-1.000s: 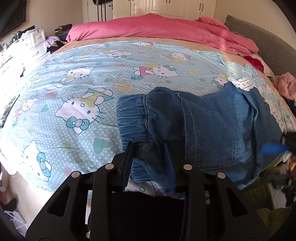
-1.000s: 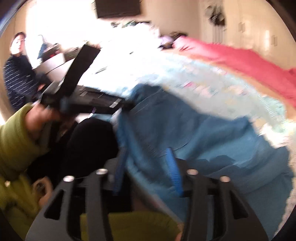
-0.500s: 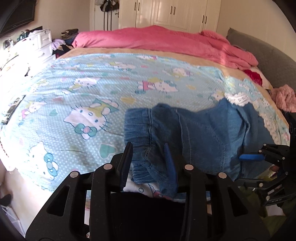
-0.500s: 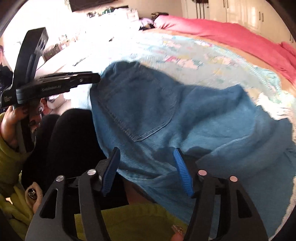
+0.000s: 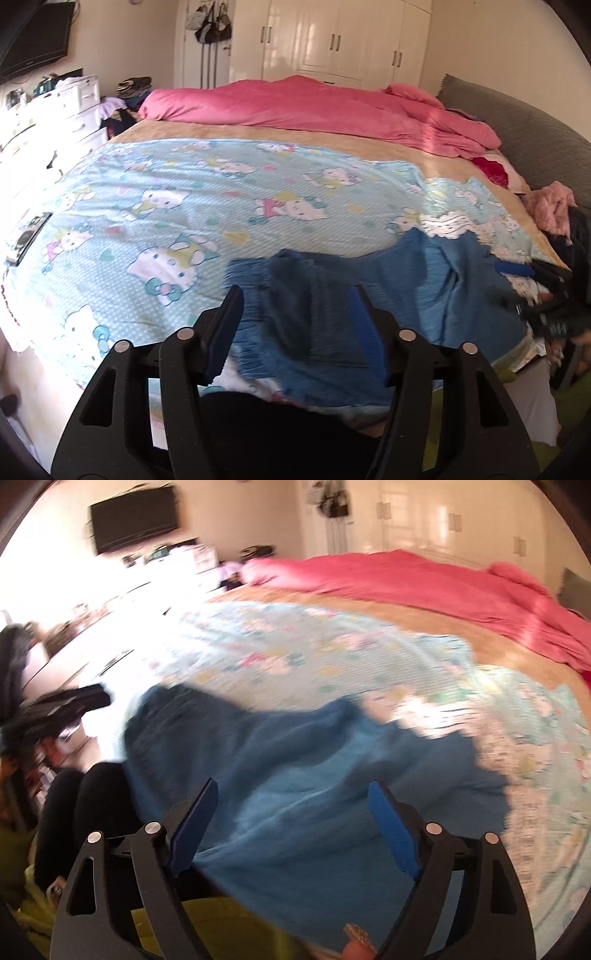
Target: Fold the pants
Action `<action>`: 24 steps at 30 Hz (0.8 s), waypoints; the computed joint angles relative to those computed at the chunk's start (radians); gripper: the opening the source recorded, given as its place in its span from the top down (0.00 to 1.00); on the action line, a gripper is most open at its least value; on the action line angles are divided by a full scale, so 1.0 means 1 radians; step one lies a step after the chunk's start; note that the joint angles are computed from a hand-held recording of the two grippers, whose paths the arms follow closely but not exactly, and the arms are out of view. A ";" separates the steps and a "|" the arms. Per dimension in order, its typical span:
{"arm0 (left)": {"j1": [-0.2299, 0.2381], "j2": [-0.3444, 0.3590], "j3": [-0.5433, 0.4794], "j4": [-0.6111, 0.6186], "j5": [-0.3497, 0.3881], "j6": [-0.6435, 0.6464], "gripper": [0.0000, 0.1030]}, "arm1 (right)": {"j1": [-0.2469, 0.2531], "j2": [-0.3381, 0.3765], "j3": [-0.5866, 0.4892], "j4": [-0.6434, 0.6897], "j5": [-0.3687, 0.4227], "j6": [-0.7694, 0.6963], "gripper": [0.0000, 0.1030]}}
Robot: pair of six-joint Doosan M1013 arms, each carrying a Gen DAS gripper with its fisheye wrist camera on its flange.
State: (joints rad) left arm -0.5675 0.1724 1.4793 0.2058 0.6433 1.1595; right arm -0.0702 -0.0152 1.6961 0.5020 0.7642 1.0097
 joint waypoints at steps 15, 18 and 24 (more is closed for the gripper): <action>-0.055 0.118 -0.116 -0.412 0.098 0.409 0.38 | -0.062 0.194 -0.218 -0.163 0.089 0.222 0.20; -0.070 0.149 -0.139 -0.445 0.122 0.450 0.38 | -0.042 0.243 -0.279 -0.215 0.139 0.260 0.20; -0.096 0.207 -0.183 -0.470 0.173 0.502 0.38 | 0.003 0.326 -0.364 -0.312 0.213 0.311 0.20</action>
